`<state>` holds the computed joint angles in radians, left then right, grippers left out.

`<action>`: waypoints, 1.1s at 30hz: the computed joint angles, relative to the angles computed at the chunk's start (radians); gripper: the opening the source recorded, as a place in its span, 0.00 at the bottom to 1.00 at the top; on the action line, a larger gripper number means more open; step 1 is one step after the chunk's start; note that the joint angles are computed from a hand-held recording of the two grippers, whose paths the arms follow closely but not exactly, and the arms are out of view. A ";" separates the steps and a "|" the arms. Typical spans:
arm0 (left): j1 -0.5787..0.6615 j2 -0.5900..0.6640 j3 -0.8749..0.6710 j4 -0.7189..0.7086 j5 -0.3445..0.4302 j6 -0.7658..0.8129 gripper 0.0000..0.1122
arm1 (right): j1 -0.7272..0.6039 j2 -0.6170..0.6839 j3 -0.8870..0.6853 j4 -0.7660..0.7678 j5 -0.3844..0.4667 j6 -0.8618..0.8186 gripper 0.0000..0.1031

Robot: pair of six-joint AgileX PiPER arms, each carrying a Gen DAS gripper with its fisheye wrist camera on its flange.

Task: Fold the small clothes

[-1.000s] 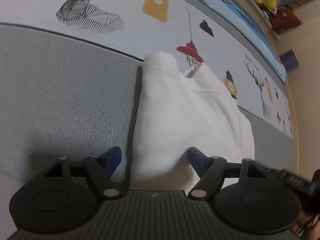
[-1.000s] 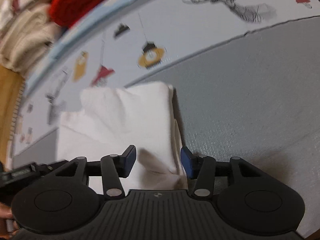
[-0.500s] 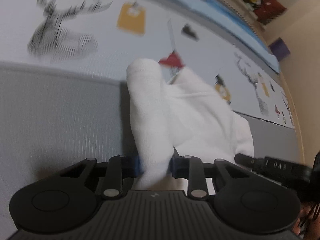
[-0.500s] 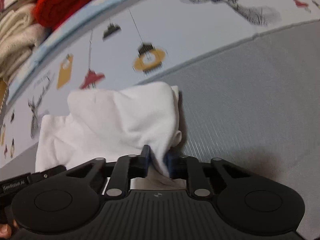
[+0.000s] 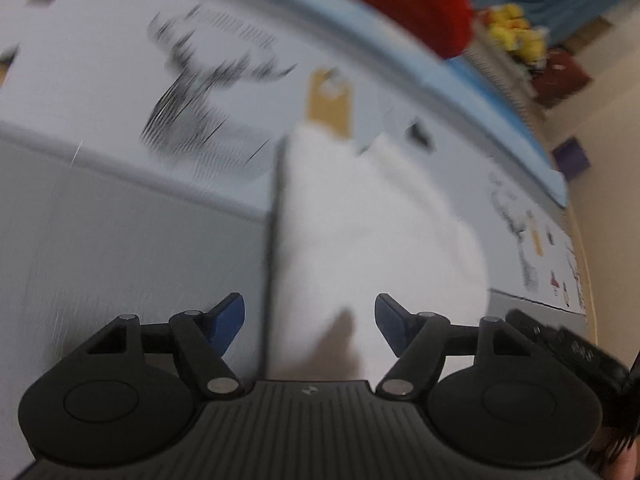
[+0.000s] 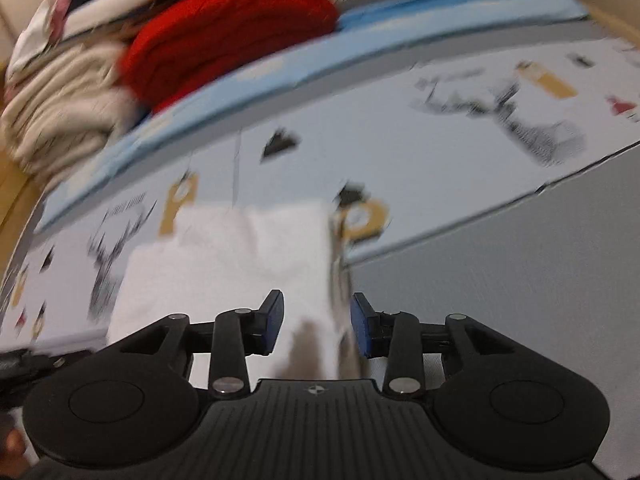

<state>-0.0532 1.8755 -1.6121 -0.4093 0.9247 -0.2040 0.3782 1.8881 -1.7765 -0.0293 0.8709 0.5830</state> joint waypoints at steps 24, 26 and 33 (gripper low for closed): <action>-0.115 -0.142 0.135 0.295 -0.041 -0.071 0.75 | 0.044 -0.021 0.014 -0.147 0.273 -0.007 0.38; -0.151 -0.217 0.173 0.423 -0.080 -0.125 0.75 | 0.096 -0.070 0.061 -0.320 0.278 0.070 0.38; -0.327 -0.487 0.261 0.864 -0.073 -0.452 0.91 | 0.203 -0.404 0.303 -0.571 0.106 0.319 0.45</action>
<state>-0.3806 1.3885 -1.3513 0.4543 0.8514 -0.6558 0.5813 1.4842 -1.4735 -0.6003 0.9774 0.9024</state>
